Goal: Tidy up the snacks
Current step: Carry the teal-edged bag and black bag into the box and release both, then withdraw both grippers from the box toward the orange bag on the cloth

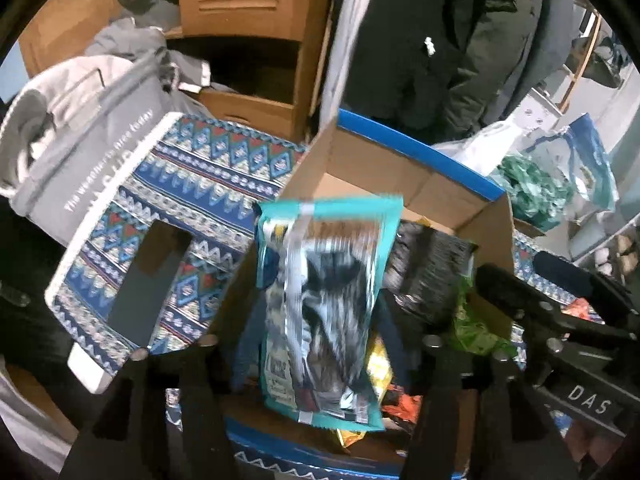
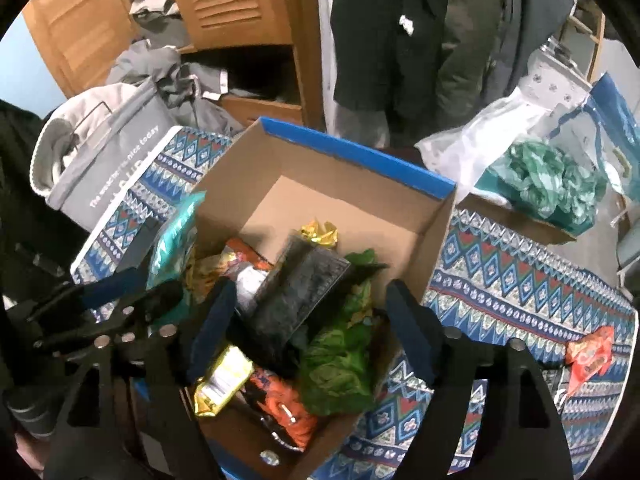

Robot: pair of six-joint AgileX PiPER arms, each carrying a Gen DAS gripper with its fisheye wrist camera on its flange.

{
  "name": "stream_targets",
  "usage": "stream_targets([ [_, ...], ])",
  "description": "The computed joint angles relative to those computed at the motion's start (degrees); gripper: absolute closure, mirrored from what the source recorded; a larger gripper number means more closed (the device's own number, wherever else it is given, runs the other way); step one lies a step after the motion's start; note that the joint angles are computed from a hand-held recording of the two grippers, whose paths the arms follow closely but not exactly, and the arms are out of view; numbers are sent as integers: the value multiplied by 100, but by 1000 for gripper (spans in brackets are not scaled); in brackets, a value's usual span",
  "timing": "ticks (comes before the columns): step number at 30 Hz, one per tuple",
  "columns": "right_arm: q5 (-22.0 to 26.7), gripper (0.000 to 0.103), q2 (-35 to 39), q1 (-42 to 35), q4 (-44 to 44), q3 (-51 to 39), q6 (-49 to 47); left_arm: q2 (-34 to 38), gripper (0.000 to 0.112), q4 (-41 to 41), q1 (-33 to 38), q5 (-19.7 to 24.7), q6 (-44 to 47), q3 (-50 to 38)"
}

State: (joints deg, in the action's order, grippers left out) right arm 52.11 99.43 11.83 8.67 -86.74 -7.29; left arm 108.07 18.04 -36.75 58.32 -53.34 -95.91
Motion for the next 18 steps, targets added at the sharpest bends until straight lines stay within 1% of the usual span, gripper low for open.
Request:
stream_targets([
  [1,-16,24,-15,0,-51,5,40,-25,47,33,-1,-14,-25,24],
  [10,34,24,-153,-277,35,58,-16,-117,46,65,-72,38,-152,-31],
  [18,71,24,-366,-546,172,190,-100,75,46,70,-297,245,-4,-445],
])
